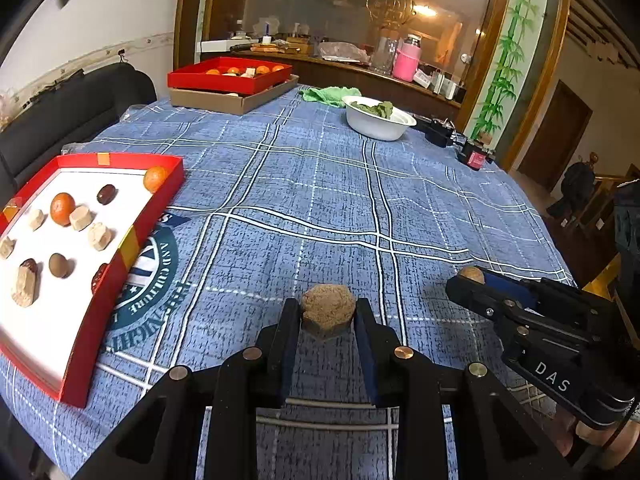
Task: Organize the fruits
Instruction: 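Carry the brown ball and beige hexagonal piece over the tray with both tools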
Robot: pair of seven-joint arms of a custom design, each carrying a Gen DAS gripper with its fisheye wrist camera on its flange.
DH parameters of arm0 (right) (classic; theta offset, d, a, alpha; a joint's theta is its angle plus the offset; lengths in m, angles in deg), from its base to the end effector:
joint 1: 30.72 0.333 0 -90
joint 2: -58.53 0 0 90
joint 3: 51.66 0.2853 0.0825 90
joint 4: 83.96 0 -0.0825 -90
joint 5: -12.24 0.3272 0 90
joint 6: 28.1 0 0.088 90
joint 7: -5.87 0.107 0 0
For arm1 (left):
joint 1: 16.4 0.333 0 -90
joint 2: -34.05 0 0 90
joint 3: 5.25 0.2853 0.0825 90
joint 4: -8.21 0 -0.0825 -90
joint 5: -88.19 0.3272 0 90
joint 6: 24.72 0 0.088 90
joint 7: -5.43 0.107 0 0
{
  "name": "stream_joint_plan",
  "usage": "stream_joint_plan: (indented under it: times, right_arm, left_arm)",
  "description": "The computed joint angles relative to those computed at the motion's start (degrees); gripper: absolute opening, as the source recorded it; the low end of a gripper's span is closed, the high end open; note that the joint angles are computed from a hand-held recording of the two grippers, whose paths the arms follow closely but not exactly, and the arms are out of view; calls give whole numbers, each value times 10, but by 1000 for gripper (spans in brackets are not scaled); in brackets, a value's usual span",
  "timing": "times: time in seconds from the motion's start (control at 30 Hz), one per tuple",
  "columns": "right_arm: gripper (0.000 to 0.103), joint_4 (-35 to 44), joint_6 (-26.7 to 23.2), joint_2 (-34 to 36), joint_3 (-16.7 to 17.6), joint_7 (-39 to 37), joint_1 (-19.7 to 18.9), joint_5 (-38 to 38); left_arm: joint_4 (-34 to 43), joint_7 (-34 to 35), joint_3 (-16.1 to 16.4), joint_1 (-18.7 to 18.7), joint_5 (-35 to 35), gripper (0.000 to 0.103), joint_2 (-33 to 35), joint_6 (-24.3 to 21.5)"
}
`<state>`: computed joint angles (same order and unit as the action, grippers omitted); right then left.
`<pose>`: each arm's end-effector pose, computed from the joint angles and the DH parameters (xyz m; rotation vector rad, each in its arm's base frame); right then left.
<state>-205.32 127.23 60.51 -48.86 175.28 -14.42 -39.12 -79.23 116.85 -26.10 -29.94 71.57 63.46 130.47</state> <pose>0.4966 0.2009 0.4492 -1.4548 2.0318 -0.7077 0.5876 -0.3289 0.4518 -1.2459 2.4967 -1.1112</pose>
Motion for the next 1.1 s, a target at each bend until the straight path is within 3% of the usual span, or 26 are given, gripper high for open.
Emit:
stream_joint_plan:
  times: [0.23, 0.53, 1.1]
  right_arm:
    - [22, 0, -3, -6, 7, 10, 6, -11]
    - [22, 20, -1, 9, 9, -6, 18, -2]
    - [22, 129, 0, 90, -10, -107, 57, 58]
  left_arm:
    - [-34, 10, -5, 17, -20, 27, -25, 19]
    - [-44, -22, 15, 18, -9, 27, -32, 24]
    - [-19, -89, 45, 40, 21, 27, -19, 35]
